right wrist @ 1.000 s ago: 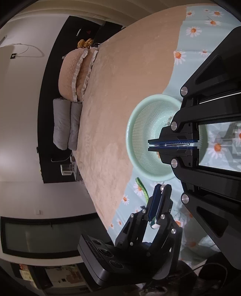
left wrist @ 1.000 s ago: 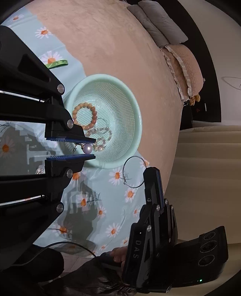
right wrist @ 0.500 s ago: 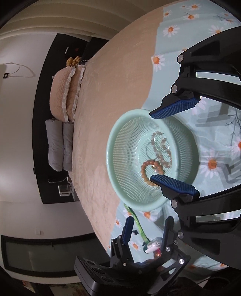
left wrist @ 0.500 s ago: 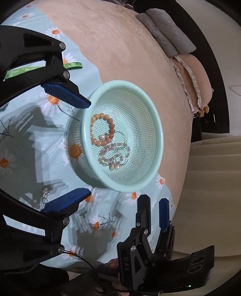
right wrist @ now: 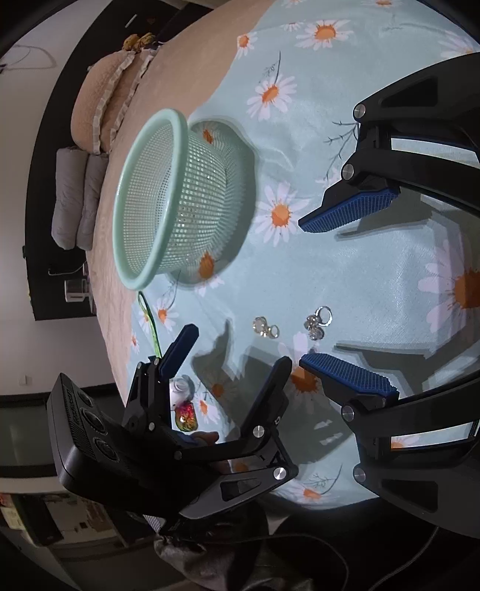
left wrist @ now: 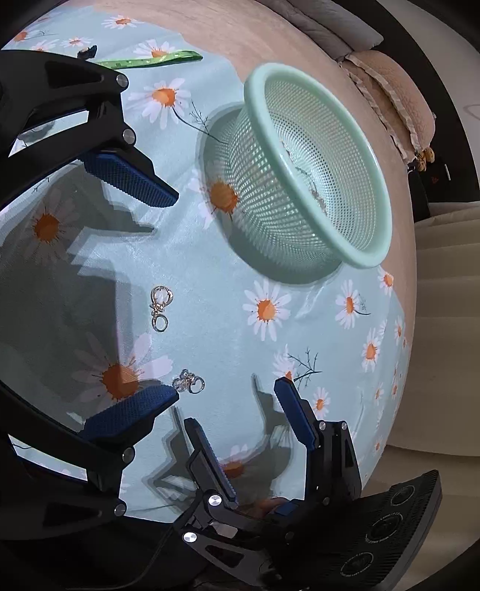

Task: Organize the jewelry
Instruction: 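Grasp the silver charm earrings with the right tool while the left tool closes on the sheet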

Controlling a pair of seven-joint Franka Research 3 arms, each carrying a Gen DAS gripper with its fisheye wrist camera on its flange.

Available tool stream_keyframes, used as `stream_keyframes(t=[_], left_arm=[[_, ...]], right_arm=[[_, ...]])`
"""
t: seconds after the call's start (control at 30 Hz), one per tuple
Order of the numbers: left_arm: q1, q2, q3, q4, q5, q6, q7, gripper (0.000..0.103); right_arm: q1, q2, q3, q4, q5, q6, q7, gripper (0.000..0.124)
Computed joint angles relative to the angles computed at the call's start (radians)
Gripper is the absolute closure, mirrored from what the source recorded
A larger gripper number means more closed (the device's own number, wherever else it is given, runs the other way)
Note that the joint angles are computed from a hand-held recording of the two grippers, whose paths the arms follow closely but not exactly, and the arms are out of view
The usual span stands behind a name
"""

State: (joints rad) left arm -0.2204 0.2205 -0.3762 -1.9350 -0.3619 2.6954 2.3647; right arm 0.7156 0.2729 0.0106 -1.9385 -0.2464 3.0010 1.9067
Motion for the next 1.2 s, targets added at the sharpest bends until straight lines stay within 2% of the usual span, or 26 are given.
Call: stream_keyframes(t=[0.17, 0.23, 0.3, 0.33, 0.43, 0.5, 0.6, 0.7, 0.77, 0.8, 0.9, 0.97, 1.0, 1.03, 1.07, 1.1, 1.13, 1.2], left_arm=[[-0.011, 0.045, 0.000, 0.006, 0.030, 0.035, -0.036, 0.008], [0.011, 0.069, -0.026, 0.008, -0.014, 0.056, -0.036, 0.006], [0.067, 0.079, -0.079, 0.008, -0.113, 0.053, 0.030, 0.006], [0.075, 0.081, -0.085, 0.010, -0.132, 0.047, 0.042, 0.006], [0.047, 0.083, -0.067, 0.002, -0.094, 0.075, 0.018, 0.006], [0.058, 0.084, -0.079, -0.001, -0.106, 0.079, 0.029, 0.006], [0.065, 0.081, -0.087, -0.006, -0.118, 0.086, 0.042, 0.006], [0.061, 0.084, -0.086, -0.004, -0.110, 0.100, 0.038, 0.006], [0.086, 0.080, -0.114, -0.010, -0.147, 0.097, 0.083, 0.022], [0.095, 0.078, -0.126, -0.010, -0.169, 0.090, 0.111, 0.028], [0.103, 0.066, -0.142, -0.014, -0.235, 0.064, 0.174, 0.056], [0.090, 0.066, -0.126, -0.007, -0.247, 0.048, 0.183, 0.059], [0.088, 0.068, -0.120, 0.000, -0.260, 0.034, 0.186, 0.060], [0.084, 0.069, -0.112, 0.005, -0.270, 0.025, 0.181, 0.066], [0.080, 0.069, -0.104, 0.010, -0.277, 0.013, 0.172, 0.071], [0.078, 0.066, -0.098, 0.011, -0.287, 0.002, 0.167, 0.080], [0.077, 0.061, -0.092, 0.010, -0.299, -0.012, 0.160, 0.088], [0.073, 0.047, -0.082, -0.007, -0.326, -0.012, 0.162, 0.090]], right_arm=[[-0.031, 0.056, 0.049, 0.033, 0.078, -0.015, -0.075, 0.058], [0.042, 0.065, -0.029, 0.033, 0.026, 0.001, -0.009, 0.055], [0.083, 0.065, -0.077, 0.032, -0.009, 0.000, 0.054, 0.044], [0.071, 0.066, -0.064, 0.032, 0.001, -0.002, 0.053, 0.038], [0.076, 0.072, -0.067, 0.041, -0.017, -0.017, 0.066, 0.036], [0.099, 0.074, -0.091, 0.046, -0.053, -0.022, 0.101, 0.036], [0.117, 0.075, -0.116, 0.045, -0.108, -0.010, 0.148, 0.040], [0.068, 0.071, -0.059, 0.027, -0.076, 0.033, 0.083, 0.061], [0.099, 0.071, -0.087, 0.026, -0.094, 0.039, 0.085, 0.075], [0.116, 0.071, -0.106, 0.026, -0.106, 0.041, 0.096, 0.077], [0.143, 0.069, -0.139, 0.022, -0.122, 0.048, 0.126, 0.088], [0.185, 0.067, -0.192, 0.020, -0.163, 0.046, 0.184, 0.101], [0.177, 0.065, -0.185, 0.017, -0.164, 0.051, 0.191, 0.102], [0.147, 0.063, -0.155, 0.012, -0.145, 0.060, 0.174, 0.104], [0.108, 0.061, -0.114, 0.007, -0.114, 0.068, 0.144, 0.112], [0.068, 0.061, -0.066, 0.000, -0.046, 0.082, 0.078, 0.112], [0.055, 0.062, -0.053, 0.003, -0.049, 0.080, 0.078, 0.112], [0.073, 0.061, -0.069, 0.002, -0.031, 0.081, 0.065, 0.112]])
